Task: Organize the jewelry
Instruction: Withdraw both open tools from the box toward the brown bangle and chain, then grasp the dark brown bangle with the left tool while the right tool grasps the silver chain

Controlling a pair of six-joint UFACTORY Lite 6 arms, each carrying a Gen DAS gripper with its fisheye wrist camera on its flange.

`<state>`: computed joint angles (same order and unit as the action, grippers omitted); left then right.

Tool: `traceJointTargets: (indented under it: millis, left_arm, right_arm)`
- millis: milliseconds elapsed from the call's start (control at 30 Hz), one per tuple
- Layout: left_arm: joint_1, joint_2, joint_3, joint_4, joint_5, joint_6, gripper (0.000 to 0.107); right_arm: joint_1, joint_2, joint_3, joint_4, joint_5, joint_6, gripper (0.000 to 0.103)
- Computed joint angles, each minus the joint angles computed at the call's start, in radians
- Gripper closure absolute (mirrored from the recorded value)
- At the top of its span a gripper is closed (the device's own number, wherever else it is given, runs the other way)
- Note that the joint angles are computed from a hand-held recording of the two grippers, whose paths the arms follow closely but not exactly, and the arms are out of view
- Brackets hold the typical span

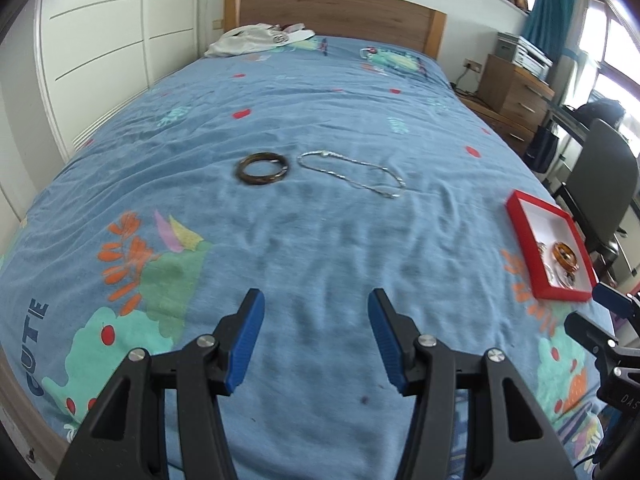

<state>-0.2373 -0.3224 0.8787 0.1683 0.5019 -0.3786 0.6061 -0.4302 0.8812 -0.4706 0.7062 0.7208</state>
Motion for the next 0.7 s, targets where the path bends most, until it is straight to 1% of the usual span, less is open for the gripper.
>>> traceJointTargets:
  millis: [167, 267, 333, 367, 433, 533, 700]
  left_arm:
    - [0.143, 0.154, 0.073, -0.171, -0.07, 0.212, 0.055]
    - [0.211, 0.292, 0.169, -0.273, -0.102, 0.326, 0.055]
    - [0.238, 0.389, 0.25, -0.293, -0.118, 0.361, 0.055]
    - [0.254, 0.448, 0.305, -0.308, -0.123, 0.384, 0.055]
    - [0.282, 0.553, 0.409, -0.353, -0.117, 0.437, 0.055]
    - [0.31, 0.712, 0.573, -0.416, -0.102, 0.521, 0.055]
    - [0.33, 0.87, 0.734, -0.601, -0.08, 0.739, 0.055]
  right_arm:
    - [-0.096, 0.172, 0.08, 0.092, -0.123, -0.131, 0.026]
    - [-0.144, 0.302, 0.158, 0.157, -0.186, -0.217, 0.026]
    - [-0.174, 0.409, 0.24, 0.215, -0.219, -0.292, 0.026]
    - [-0.182, 0.455, 0.282, 0.238, -0.225, -0.319, 0.026]
    - [-0.212, 0.576, 0.388, 0.34, -0.25, -0.427, 0.026]
    - [-0.24, 0.743, 0.547, 0.456, -0.257, -0.56, 0.026]
    - [-0.249, 0.991, 0.811, 0.556, -0.222, -0.697, 0.025]
